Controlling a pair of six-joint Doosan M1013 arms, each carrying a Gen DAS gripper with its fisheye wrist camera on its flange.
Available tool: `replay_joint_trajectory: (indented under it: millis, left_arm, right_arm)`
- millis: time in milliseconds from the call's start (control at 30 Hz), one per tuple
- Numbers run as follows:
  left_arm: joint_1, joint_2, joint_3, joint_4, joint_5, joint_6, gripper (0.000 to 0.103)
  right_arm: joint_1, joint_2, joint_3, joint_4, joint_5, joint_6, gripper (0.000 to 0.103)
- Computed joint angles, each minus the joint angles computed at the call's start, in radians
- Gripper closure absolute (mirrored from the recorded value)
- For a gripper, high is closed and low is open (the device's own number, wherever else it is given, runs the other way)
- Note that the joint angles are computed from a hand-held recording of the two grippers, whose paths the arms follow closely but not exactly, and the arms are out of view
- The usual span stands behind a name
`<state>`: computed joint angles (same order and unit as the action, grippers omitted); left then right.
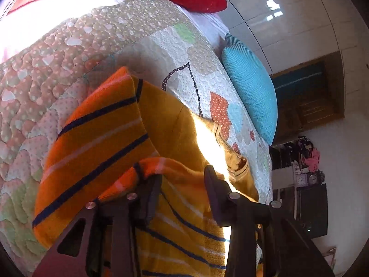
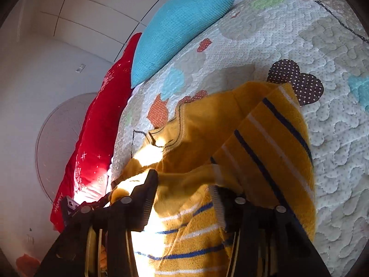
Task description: Fold small clothes
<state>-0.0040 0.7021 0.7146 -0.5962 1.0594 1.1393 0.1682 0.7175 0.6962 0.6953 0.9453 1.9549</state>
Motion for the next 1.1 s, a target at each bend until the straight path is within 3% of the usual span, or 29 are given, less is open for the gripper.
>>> replay_joint_trajectory:
  millis: [67,300,467,667,800,833,900,933,967,1033,1067,1100]
  left_arm:
    - [0.005,0.003,-0.004,0.001,-0.016,-0.003,0.052]
    - [0.010,-0.007,-0.021,0.102,-0.004,-0.009,0.042]
    - [0.010,-0.063,0.036,0.181,0.018,0.052,0.036]
    - [-0.003,-0.165,0.202,0.302,0.004,0.173,0.027]
    - [-0.019,-0.210,0.293,0.369,-0.019,0.230,0.021]
    - [-0.026,-0.209,0.296,0.397,-0.001,0.221,0.021]
    - [-0.036,-0.186,0.265,0.450,0.068,0.237,0.042]
    - [-0.043,-0.181,0.252,0.489,0.082,0.246,0.063]
    - [-0.053,-0.181,0.245,0.569,0.081,0.219,0.073]
    - [-0.065,-0.189,0.242,0.686,0.074,0.174,0.076]
    - [-0.073,-0.196,0.246,0.756,0.073,0.147,0.084]
    - [-0.073,-0.206,0.257,0.783,0.062,0.145,0.084]
  right_arm:
    - [-0.004,0.019,-0.026,-0.023,0.009,0.037,0.048]
    - [-0.009,0.039,-0.059,-0.046,0.027,0.058,0.046]
    - [-0.004,-0.046,0.031,-0.132,-0.014,-0.017,0.035]
    - [0.016,-0.176,0.213,-0.258,-0.016,-0.100,0.029]
    - [0.036,-0.224,0.309,-0.307,-0.024,-0.109,0.030]
    - [0.039,-0.225,0.319,-0.306,-0.018,-0.120,0.046]
    - [0.051,-0.214,0.308,-0.356,0.020,-0.122,0.088]
    - [0.064,-0.206,0.291,-0.455,0.042,-0.082,0.088]
    - [0.075,-0.203,0.285,-0.554,0.047,-0.040,0.087]
    - [0.075,-0.200,0.278,-0.646,0.073,0.020,0.061]
    - [0.068,-0.202,0.280,-0.643,0.082,0.036,0.058]
    - [0.061,-0.207,0.286,-0.633,0.084,0.043,0.054]
